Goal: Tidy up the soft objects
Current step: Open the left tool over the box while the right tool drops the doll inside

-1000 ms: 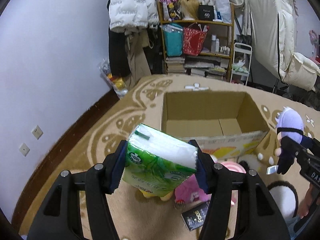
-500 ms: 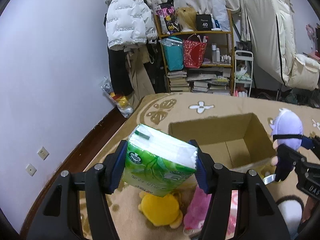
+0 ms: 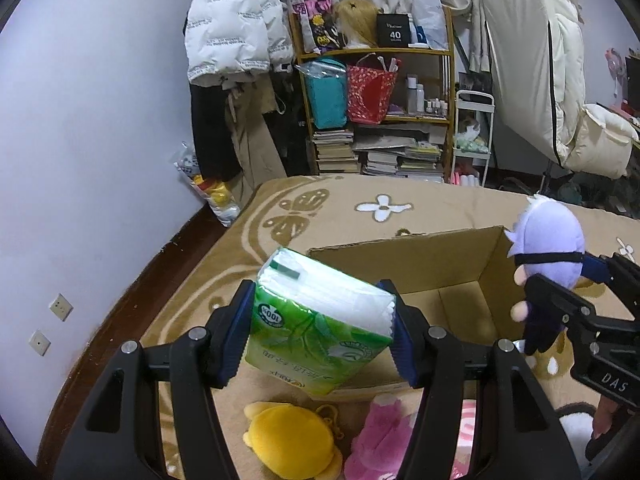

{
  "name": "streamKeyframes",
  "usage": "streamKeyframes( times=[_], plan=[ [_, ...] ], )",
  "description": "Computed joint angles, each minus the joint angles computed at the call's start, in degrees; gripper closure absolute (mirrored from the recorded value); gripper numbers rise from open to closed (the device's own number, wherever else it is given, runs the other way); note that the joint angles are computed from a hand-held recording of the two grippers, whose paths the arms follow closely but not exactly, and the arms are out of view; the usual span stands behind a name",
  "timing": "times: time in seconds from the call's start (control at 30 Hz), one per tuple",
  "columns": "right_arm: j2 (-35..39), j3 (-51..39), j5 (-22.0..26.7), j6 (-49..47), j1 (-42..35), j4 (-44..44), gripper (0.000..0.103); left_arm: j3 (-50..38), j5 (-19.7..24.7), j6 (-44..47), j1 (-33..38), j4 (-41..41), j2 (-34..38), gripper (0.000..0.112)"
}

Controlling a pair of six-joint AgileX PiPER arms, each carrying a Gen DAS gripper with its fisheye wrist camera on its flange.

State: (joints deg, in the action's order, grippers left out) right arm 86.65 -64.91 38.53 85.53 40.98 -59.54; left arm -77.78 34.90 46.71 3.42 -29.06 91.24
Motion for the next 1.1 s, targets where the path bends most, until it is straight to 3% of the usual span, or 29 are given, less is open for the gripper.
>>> streamKeyframes(
  times=[0.3, 0.43, 0.53, 0.6, 0.8, 0.9, 1.1],
  plan=[
    [1.0, 1.1, -4.3, -1.2, -3.1, 3.2, 0.034, -1.2, 2.5, 1.9, 1.0, -4.7, 2.2, 0.052],
    [2.0, 1.0, -5.3, -2.5, -3.4, 4.8, 0.034, 0.2, 1.0, 3.6, 0.1, -4.6, 1.7, 0.052],
    [2.2, 1.0, -6.1, -4.3, -3.9, 6.8, 0.029, 0.8, 0.3, 2.7, -0.6, -3.1, 1.8, 0.042],
    [2.2, 0.9, -5.8, -3.8, -3.9, 6.2, 0.018, 1.3, -0.2, 1.8, -0.8, -2.0, 2.0, 0.034],
    [1.4, 1.8, -5.0, -0.4, -3.5, 2.8, 0.002, 1.0, -0.6, -2.7, -0.5, 1.2, 2.5, 0.016],
    [1.1, 2.1, -5.0, 0.4, -3.7, 2.4, 0.000, -0.1, 0.4, -4.2, 0.5, 1.4, 3.0, 0.010],
    [-0.2, 4.1, -5.1, 2.4, -3.4, 1.7, 0.000, -0.7, 0.6, -6.8, 1.7, 4.3, 3.2, 0.010]
  ],
)
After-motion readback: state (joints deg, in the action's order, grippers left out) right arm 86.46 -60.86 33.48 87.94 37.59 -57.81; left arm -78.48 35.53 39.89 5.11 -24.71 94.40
